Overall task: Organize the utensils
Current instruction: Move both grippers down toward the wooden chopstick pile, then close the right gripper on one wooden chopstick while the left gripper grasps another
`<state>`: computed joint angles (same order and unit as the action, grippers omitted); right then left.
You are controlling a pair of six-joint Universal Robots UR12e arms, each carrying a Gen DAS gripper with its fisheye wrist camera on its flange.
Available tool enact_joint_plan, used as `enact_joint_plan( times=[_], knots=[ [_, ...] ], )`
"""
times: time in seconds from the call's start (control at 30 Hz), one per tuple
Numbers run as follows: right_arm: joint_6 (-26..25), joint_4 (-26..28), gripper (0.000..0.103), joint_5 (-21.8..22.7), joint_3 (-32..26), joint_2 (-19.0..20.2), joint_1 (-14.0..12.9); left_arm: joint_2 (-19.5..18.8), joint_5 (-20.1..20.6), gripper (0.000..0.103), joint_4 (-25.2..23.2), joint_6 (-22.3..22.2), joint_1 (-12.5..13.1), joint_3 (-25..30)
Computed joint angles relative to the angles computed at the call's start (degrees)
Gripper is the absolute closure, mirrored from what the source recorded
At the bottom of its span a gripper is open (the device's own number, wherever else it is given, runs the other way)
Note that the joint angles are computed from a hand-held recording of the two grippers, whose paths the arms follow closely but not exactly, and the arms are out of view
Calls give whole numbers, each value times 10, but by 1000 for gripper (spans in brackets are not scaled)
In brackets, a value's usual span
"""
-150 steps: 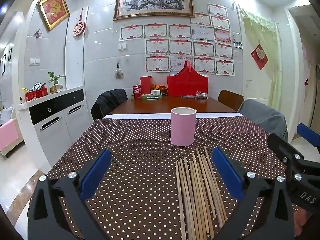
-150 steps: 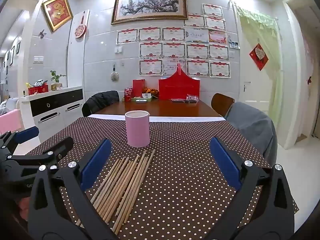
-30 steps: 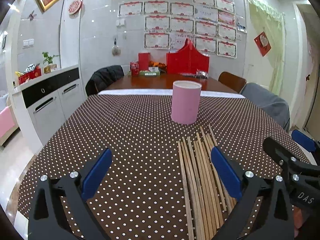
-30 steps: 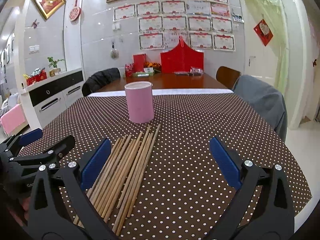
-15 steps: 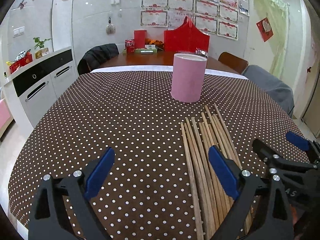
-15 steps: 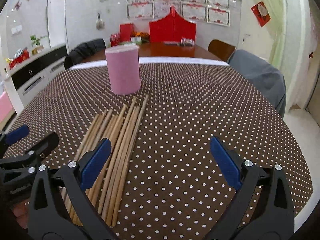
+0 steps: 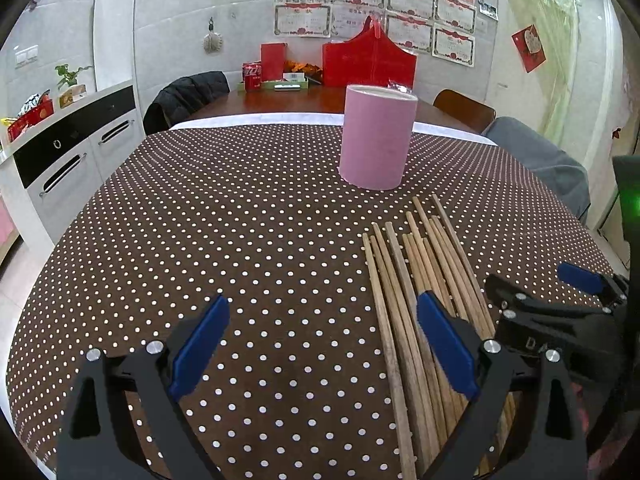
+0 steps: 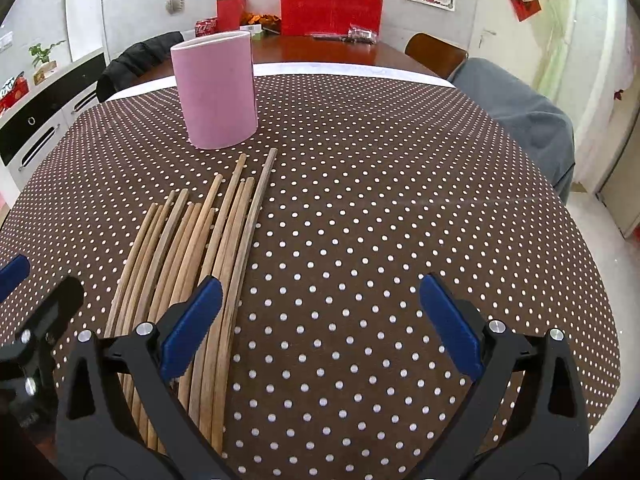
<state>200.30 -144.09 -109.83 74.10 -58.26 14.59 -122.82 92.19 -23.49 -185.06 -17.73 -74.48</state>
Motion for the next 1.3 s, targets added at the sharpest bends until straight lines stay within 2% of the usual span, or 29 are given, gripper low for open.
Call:
enact_joint_plan(
  times=[0.23,0.33,0.43,0.57,0.67,0.7,0.73,0.77,0.8,0.87,1.03,1.2,1.3],
  knots=[
    [-11,56,6,-12,-35,18,2,-6,-4,10,-15,-3,2,11],
    [-13,71,6,-46,-50,28,7,-9,-7,10,-25,-6,3,16],
    [-3,102,6,-57,-68,37,7,-12,-10,10,-34,-8,4,21],
    [7,97,6,-25,-66,37,-3,-15,-12,10,-46,-8,5,28],
    [16,72,17,44,-50,27,-18,-20,-13,10,-62,-7,6,38],
    [20,58,25,57,-41,23,-22,-22,-9,10,-69,-6,5,43],
    [23,55,41,51,-38,22,-22,-23,-4,10,-75,-6,4,47],
    [22,48,51,47,-35,20,-22,-25,2,10,-80,-6,2,52],
    [19,39,70,53,-30,18,-25,-28,6,10,-84,-5,1,56],
    [16,25,73,66,-21,14,-29,-33,15,10,-94,-2,-1,66],
    [17,-4,91,109,4,0,-37,-47,46,10,-135,2,-9,95],
    [33,-30,95,141,31,-15,-40,-59,65,10,-175,-4,-15,121],
    [22,-47,96,136,45,-21,-38,-64,77,9,-193,-5,-18,131]
  ],
)
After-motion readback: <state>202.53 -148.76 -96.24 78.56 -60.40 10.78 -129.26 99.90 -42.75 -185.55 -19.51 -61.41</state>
